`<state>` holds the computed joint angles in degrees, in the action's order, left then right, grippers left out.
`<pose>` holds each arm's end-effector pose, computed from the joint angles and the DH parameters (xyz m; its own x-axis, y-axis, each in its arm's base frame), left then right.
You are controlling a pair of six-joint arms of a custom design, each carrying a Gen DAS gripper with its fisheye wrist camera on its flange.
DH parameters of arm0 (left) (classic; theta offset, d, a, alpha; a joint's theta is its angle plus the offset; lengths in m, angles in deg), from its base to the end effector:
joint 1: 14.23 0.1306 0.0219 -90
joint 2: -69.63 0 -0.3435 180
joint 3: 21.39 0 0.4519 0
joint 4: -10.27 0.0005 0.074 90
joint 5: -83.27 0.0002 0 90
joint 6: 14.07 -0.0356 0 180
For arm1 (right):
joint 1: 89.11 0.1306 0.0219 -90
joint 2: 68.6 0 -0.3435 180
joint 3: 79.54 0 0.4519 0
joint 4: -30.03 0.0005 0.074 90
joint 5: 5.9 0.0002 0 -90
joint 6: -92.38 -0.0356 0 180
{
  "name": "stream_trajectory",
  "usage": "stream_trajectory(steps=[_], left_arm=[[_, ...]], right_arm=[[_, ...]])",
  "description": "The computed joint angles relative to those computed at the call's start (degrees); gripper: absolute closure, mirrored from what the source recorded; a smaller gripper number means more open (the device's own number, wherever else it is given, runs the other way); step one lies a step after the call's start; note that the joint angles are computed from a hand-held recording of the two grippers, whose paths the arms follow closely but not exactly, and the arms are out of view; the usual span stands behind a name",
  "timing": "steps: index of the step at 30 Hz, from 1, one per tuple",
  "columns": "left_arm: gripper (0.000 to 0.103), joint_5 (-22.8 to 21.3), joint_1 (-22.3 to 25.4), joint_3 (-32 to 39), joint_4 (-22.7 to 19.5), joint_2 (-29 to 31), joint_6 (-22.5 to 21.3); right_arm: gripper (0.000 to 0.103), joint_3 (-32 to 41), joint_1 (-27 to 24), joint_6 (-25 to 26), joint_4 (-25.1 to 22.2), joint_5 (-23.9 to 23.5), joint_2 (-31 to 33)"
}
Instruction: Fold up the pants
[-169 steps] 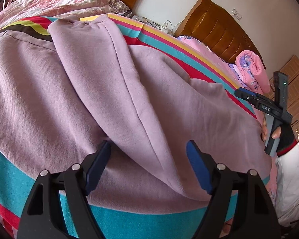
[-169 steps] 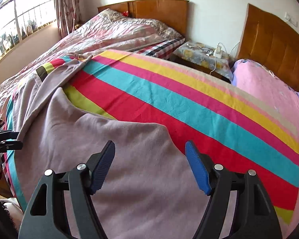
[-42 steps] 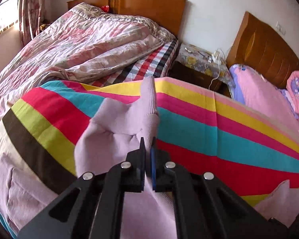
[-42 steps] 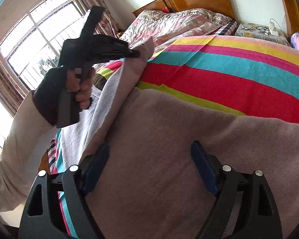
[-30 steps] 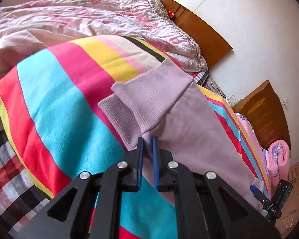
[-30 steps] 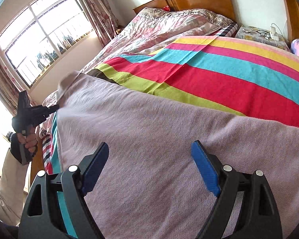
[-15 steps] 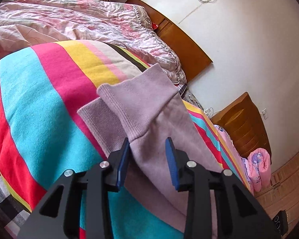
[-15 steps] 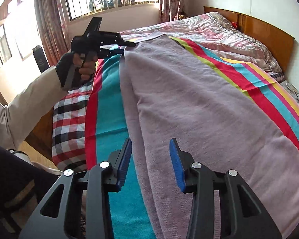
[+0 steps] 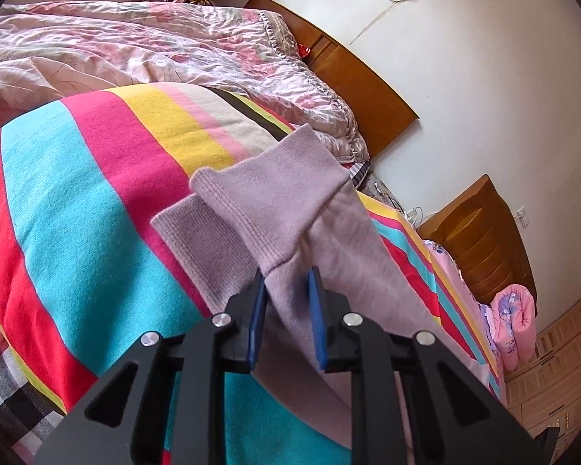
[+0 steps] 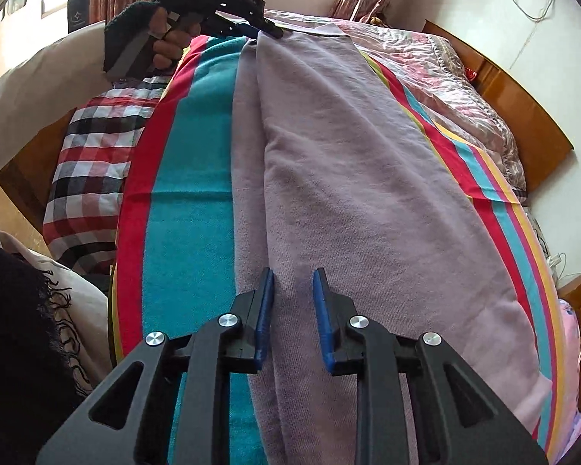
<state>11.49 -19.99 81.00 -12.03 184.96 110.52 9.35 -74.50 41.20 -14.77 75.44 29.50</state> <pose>0.6925 -0.0815 0.2775 -0.6710 -0.4743 -0.5700 -0.0383 0.7898 -0.6122 0.5604 0.1511 0.3099 -0.4000 -0.7447 -0.5342 -0.7518 0.6000 -0.2735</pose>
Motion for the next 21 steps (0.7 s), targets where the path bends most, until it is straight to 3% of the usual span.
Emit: stream_trajectory(steps=[3,5,7,10,13,17,21], left_arm=[[0.082,0.3,-0.1,0.6,-0.2,0.6,0.1],[0.094,-0.1,-0.3,1.1,-1.0,0.7,-0.7],[0.096,-2.0,-0.9,1.5,-1.5,0.3,-2.5],[0.096,-1.8,-0.9,2.1,-1.6,-1.1,-3.6],[0.096,-4.5,-1.2,3.5,-4.7,-1.7,-6.7],[0.096,-6.8,-1.2,3.5,-9.6,-0.1,-6.6],[0.096,-4.8,-0.4,0.2,-5.7,-0.8,-4.3]], right_arm=[[0.081,-1.5,0.4,2.3,2.5,0.6,-0.7],[0.090,-1.8,0.3,4.0,3.2,-0.6,-0.8],[0.099,-2.0,-0.1,3.3,4.2,-1.0,-1.3],[0.100,-0.4,-2.4,-2.0,3.1,-7.1,-2.7],[0.099,1.0,-3.6,-2.5,-0.2,-12.6,-3.5],[0.100,1.2,-2.2,0.2,-3.6,-10.7,-0.4],[0.099,1.0,-2.4,-1.4,-3.0,-11.2,0.3]])
